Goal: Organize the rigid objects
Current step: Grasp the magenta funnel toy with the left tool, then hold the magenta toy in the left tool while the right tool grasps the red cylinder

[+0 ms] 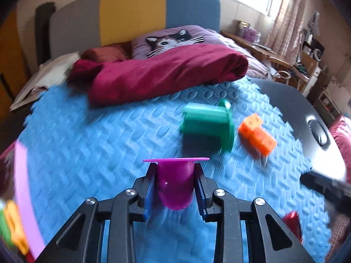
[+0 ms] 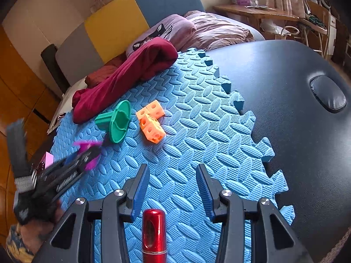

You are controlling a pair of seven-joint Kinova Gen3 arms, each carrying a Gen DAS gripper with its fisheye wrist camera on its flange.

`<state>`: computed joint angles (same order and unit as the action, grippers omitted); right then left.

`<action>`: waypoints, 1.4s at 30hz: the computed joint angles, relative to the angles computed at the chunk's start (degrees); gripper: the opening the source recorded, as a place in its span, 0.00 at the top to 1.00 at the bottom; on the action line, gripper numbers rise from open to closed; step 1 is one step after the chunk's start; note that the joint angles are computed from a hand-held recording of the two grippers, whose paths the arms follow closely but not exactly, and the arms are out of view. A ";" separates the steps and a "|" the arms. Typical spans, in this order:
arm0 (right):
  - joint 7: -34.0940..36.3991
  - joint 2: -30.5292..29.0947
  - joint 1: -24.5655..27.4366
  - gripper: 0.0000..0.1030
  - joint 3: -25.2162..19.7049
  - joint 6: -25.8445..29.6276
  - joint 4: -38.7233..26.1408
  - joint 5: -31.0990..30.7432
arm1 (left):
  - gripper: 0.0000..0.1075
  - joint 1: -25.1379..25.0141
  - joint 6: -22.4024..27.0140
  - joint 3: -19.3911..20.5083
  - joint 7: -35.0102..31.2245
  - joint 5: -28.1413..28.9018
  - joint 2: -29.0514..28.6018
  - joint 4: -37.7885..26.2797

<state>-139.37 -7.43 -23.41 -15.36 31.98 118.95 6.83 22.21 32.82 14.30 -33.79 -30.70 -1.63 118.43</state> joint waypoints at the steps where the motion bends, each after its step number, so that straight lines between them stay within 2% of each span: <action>1: -0.11 0.00 0.04 0.57 0.00 0.09 0.01 0.03 | 0.70 0.29 0.48 0.36 1.40 -0.55 -0.71 0.64; 4: 0.55 0.16 -0.10 0.57 0.46 0.29 -0.03 -0.90 | 0.70 0.88 3.23 3.01 7.60 -2.72 -3.64 3.27; 6: 2.26 0.38 -0.42 0.57 1.20 0.31 -0.07 -2.64 | 0.70 0.60 3.32 4.82 11.24 -2.66 -6.40 5.77; 9: 6.37 1.26 -1.10 0.57 2.52 1.01 -0.58 -6.42 | 0.70 0.36 3.22 7.04 13.69 -3.62 -7.45 7.76; 12: 9.63 1.98 -1.55 0.57 2.85 1.66 -1.01 -9.08 | 0.70 -1.60 4.08 12.02 17.82 -8.84 -7.07 8.82; 16: 13.52 1.80 -2.21 0.57 3.24 2.67 -1.03 -12.63 | 0.70 -0.04 4.60 11.10 19.13 -9.87 -6.64 8.74; 18: 12.29 1.40 -5.69 0.57 5.23 3.45 -1.05 -11.27 | 0.70 0.49 4.99 11.12 19.91 -10.48 -6.56 8.82; 21: 7.67 1.22 -12.61 0.57 8.04 5.94 -1.71 -5.52 | 0.70 1.13 5.13 10.57 19.95 -10.62 -6.64 8.89; 23: 3.66 1.47 -13.55 0.57 5.60 7.76 -2.09 -0.86 | 0.70 1.30 4.78 10.17 19.81 -10.40 -6.76 8.97; 25: 0.53 2.49 -11.83 0.58 0.29 10.19 -2.70 3.80 | 0.70 1.24 4.40 9.84 19.51 -10.22 -6.72 8.94; 26: -0.26 2.72 -10.84 0.75 -2.37 11.68 -3.19 6.13 | 0.70 1.20 4.27 9.86 19.61 -10.26 -6.80 9.03; 28: -3.66 3.43 -9.36 0.76 -7.53 12.91 -3.66 10.79 | 0.70 1.12 4.21 9.85 19.46 -10.10 -6.93 9.07; 29: -5.19 3.57 -9.45 0.76 -8.98 12.50 -3.60 13.12 | 0.70 1.04 3.96 9.79 19.42 -10.02 -7.08 9.21; 31: -6.65 4.38 -10.98 0.76 -8.69 12.59 -4.16 15.83 | 0.70 0.77 3.17 9.48 18.97 -9.51 -7.42 9.47; 33: -5.20 5.68 -12.92 0.76 -6.08 12.21 -5.37 15.77 | 0.70 0.27 2.43 9.41 18.44 -8.89 -7.83 9.75; 36: 1.20 8.52 -13.08 0.75 -3.59 11.92 -7.66 13.21 | 0.70 -0.36 3.17 10.46 18.53 -8.99 -7.71 9.50; 39: 6.36 9.95 -15.65 0.74 -1.02 12.43 -8.96 12.97 | 0.70 -0.49 2.54 10.00 17.81 -8.24 -7.98 9.62; 42: 13.35 8.86 -12.44 0.72 -1.35 8.47 -7.12 8.57 | 0.70 -1.01 1.90 9.94 17.11 -7.50 -8.32 9.78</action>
